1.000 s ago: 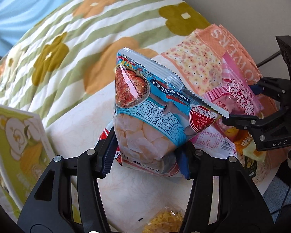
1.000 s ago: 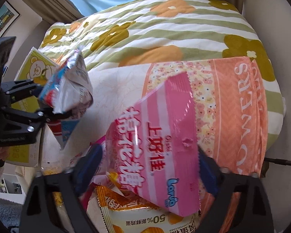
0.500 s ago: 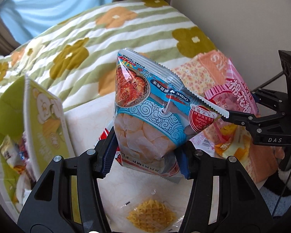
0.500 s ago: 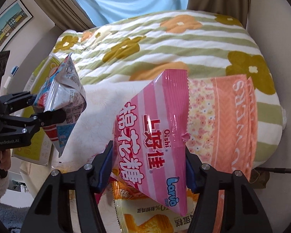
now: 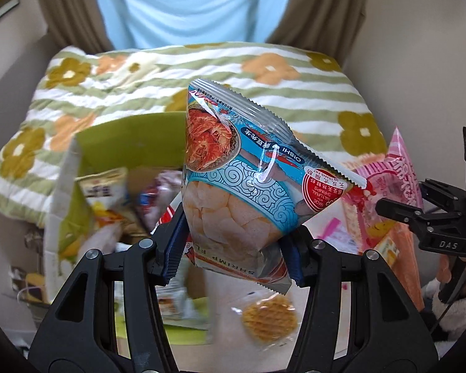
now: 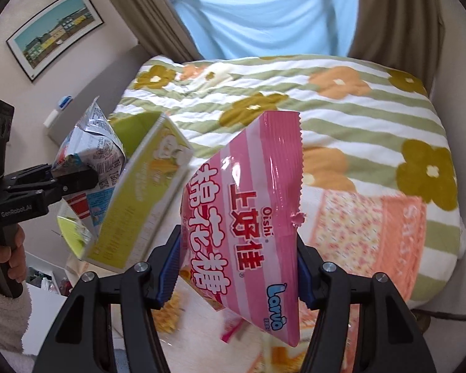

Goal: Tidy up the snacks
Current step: 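Carry both bags over the cardboard box and open both grippers to drop them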

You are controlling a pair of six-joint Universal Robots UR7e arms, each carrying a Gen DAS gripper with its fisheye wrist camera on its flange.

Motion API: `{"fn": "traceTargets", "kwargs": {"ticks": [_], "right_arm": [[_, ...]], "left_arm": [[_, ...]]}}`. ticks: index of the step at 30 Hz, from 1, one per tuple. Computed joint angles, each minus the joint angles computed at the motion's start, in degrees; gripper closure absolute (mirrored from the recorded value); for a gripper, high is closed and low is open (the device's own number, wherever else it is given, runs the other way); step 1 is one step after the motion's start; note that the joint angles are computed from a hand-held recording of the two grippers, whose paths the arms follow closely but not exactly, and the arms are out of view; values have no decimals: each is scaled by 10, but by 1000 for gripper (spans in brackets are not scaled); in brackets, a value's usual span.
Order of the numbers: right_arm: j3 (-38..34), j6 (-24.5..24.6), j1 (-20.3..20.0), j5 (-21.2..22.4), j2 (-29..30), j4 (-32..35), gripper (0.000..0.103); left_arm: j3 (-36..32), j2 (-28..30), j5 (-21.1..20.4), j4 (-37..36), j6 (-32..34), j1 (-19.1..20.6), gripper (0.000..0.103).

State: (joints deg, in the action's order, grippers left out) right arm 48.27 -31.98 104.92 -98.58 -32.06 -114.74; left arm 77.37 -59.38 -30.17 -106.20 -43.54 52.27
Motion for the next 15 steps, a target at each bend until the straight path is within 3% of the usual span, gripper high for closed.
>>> {"fn": "traceTargets", "kwargs": {"ticks": [5,8,15], "right_arm": [[-29,8,28,24,30,7,45],[-41,12,48,33,48,-4,45],[-108,61,86,31,117,-3,45]], "left_arm": [[22,-45,20,5,-20,13,52],[34,-71,22,-13,2,29,52],[28,-105,-17,-24,69,84,52]]}}
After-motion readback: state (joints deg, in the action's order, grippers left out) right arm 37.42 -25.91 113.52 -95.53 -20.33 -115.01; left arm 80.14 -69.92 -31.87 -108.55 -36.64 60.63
